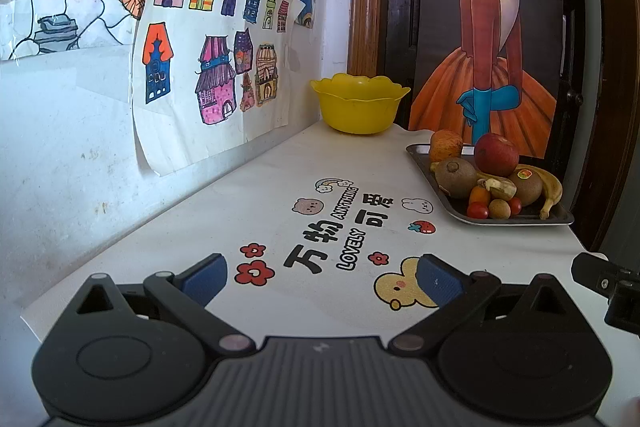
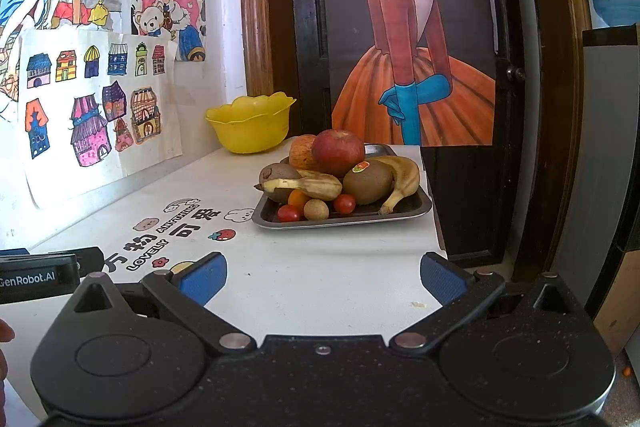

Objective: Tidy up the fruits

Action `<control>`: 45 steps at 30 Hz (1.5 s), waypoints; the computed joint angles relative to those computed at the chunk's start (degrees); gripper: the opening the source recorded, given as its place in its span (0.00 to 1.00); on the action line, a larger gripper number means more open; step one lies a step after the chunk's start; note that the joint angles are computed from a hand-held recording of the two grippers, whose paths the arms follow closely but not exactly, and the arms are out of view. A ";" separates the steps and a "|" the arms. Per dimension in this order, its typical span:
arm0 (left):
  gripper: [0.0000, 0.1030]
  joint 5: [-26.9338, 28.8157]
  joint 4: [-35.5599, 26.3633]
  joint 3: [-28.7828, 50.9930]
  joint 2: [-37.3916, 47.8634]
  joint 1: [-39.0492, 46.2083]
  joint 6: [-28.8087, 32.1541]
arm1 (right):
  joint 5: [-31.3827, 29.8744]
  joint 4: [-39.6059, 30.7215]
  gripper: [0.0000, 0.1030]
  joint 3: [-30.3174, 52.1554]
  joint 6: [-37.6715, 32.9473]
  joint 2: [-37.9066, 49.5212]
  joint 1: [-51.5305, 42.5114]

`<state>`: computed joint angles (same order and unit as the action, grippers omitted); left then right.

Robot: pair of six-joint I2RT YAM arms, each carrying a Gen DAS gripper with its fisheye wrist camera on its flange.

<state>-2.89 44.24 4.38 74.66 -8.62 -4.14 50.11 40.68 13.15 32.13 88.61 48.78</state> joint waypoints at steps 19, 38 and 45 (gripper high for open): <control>1.00 -0.06 -0.30 -0.02 -0.27 -0.08 -0.04 | -0.19 -0.08 0.99 -0.08 -0.04 -0.21 -0.18; 1.00 -0.36 -0.21 -0.01 -0.20 -0.36 -0.12 | -0.32 -0.08 0.99 -0.12 -0.05 -0.25 -0.26; 1.00 -0.39 -1.91 0.30 -0.94 -0.33 -0.33 | -0.25 -0.27 0.99 -0.04 0.01 -0.32 -0.20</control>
<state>-3.28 42.33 4.69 73.72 -8.95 -4.47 49.86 40.41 13.10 32.14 88.29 48.57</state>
